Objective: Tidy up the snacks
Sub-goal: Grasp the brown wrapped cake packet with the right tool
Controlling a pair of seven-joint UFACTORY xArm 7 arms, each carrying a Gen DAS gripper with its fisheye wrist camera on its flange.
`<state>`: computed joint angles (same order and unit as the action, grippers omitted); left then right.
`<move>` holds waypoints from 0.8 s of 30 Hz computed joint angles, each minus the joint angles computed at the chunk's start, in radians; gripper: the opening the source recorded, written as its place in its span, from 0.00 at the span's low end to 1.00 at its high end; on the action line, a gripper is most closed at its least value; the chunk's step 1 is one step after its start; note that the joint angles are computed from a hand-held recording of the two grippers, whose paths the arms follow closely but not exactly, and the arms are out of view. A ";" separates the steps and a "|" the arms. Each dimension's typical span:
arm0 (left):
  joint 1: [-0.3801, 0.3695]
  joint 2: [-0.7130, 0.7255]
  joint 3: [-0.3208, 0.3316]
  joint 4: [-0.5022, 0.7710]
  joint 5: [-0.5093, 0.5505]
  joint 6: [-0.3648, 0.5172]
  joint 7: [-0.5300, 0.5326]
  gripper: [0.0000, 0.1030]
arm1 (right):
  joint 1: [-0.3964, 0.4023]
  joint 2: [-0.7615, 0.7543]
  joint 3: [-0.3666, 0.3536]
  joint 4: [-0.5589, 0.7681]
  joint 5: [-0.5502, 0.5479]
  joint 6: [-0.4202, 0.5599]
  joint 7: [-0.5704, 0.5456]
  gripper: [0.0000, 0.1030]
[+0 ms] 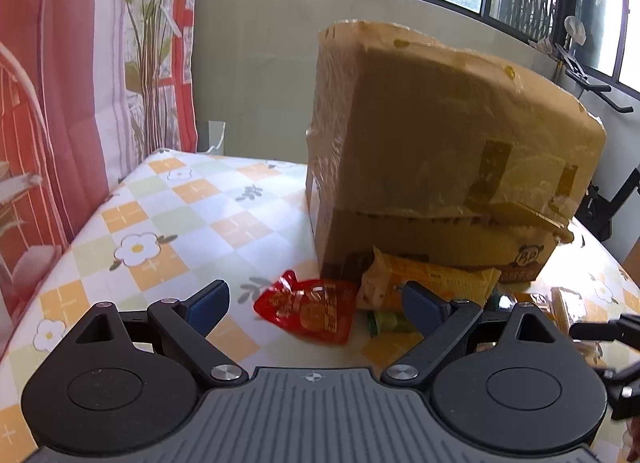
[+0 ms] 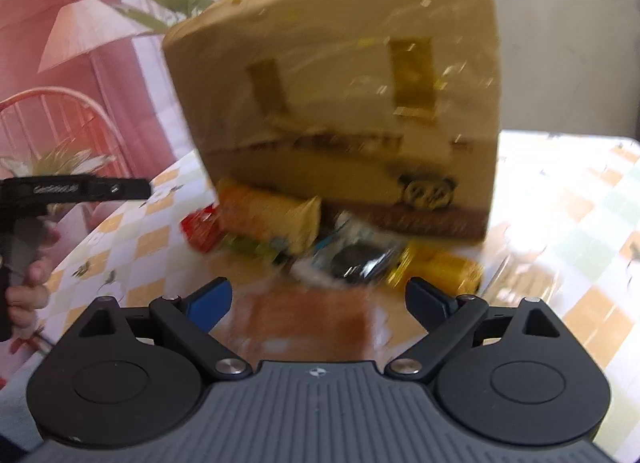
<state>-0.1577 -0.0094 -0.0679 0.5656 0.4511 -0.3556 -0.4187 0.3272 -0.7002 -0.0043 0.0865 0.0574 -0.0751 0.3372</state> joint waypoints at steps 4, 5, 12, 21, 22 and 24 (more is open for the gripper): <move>0.001 0.008 -0.003 -0.009 0.002 0.001 0.002 0.92 | -0.002 0.012 0.048 0.015 -0.007 0.072 0.014 0.94; 0.001 0.009 -0.004 -0.011 0.000 0.001 0.004 0.92 | -0.021 0.023 0.075 0.019 -0.012 0.076 0.022 0.94; 0.007 0.022 -0.010 -0.013 -0.006 0.013 0.007 0.92 | -0.114 0.086 0.181 0.037 -0.069 0.015 0.031 0.77; 0.010 0.149 -0.038 0.078 -0.141 0.018 0.115 0.86 | -0.214 0.060 0.287 -0.005 -0.061 -0.048 0.106 0.75; -0.005 0.175 -0.030 0.099 -0.174 0.014 0.153 0.86 | -0.229 0.051 0.299 -0.010 -0.061 -0.045 0.122 0.75; 0.018 0.219 -0.051 0.141 -0.172 0.013 0.177 0.86 | -0.239 0.044 0.294 -0.019 -0.066 -0.052 0.141 0.75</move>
